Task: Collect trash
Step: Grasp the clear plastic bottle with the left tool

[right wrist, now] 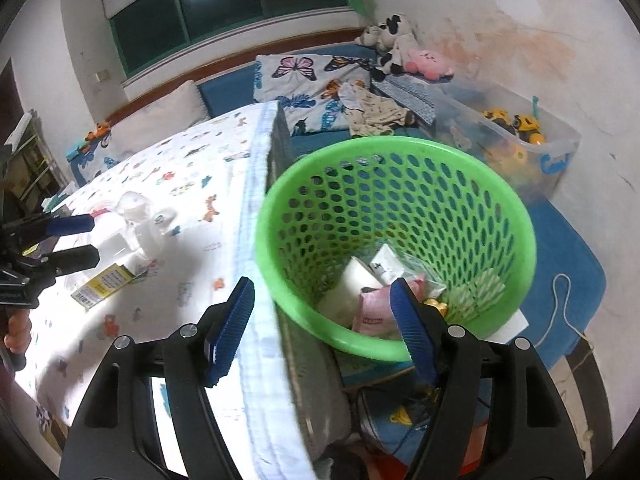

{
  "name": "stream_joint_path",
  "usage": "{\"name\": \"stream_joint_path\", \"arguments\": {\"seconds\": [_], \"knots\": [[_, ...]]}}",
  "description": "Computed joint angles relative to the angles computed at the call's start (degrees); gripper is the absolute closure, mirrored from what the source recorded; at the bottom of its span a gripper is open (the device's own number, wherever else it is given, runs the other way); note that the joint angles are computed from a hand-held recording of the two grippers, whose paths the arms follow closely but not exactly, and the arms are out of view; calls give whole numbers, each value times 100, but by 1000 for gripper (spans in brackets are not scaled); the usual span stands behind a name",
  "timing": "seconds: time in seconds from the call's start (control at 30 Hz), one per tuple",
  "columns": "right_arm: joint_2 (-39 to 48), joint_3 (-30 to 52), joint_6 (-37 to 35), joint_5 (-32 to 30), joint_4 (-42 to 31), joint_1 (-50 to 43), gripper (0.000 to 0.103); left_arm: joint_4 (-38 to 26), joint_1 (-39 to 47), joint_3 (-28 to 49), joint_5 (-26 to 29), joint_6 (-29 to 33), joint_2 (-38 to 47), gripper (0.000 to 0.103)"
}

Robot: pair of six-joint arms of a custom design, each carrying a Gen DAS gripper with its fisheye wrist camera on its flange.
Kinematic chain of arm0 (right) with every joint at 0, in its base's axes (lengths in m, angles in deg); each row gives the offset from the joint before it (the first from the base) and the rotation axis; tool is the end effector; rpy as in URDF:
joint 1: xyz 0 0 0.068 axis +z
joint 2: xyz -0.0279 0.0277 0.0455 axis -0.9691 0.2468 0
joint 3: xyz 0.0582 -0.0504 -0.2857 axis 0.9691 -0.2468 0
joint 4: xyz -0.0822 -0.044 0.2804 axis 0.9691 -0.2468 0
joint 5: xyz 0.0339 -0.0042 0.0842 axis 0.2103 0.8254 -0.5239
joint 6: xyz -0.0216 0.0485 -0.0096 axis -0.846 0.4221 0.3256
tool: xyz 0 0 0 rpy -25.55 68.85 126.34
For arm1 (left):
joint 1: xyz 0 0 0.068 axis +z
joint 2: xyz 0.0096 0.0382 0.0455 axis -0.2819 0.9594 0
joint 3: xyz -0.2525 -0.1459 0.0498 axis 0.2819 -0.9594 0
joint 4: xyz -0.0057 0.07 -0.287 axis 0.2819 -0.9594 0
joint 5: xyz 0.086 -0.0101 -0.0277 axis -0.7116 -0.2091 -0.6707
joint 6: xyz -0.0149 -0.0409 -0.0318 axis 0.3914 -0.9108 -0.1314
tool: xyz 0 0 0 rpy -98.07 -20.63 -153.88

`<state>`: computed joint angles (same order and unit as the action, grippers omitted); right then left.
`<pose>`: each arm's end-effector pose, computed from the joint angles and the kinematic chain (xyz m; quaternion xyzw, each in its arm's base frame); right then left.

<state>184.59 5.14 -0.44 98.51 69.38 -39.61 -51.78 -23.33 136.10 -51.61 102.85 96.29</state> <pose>0.1786 0.1074 0.0337 0.1693 0.8986 0.0191 0.4042 0.3436 -0.0589 0.0873 0.4272 0.8358 -0.1552 0.3080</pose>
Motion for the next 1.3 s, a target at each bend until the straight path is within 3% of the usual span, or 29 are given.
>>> {"name": "stream_joint_path", "arguments": {"seconds": [0.43, 0.77, 0.9, 1.3], "knots": [[120, 498, -120, -14, -389, 167, 32, -269, 229, 613, -490, 779, 771, 28], [209, 548, -147, -68, -380, 149, 32, -166, 6, 906, -888, 726, 1201, 30], [233, 556, -138, -81, -374, 149, 32, -155, -42, 985, -936, 644, 1311, 36], [376, 722, -212, -134, -398, 160, 32, -107, -60, 999, -924, 668, 1362, 36]]}}
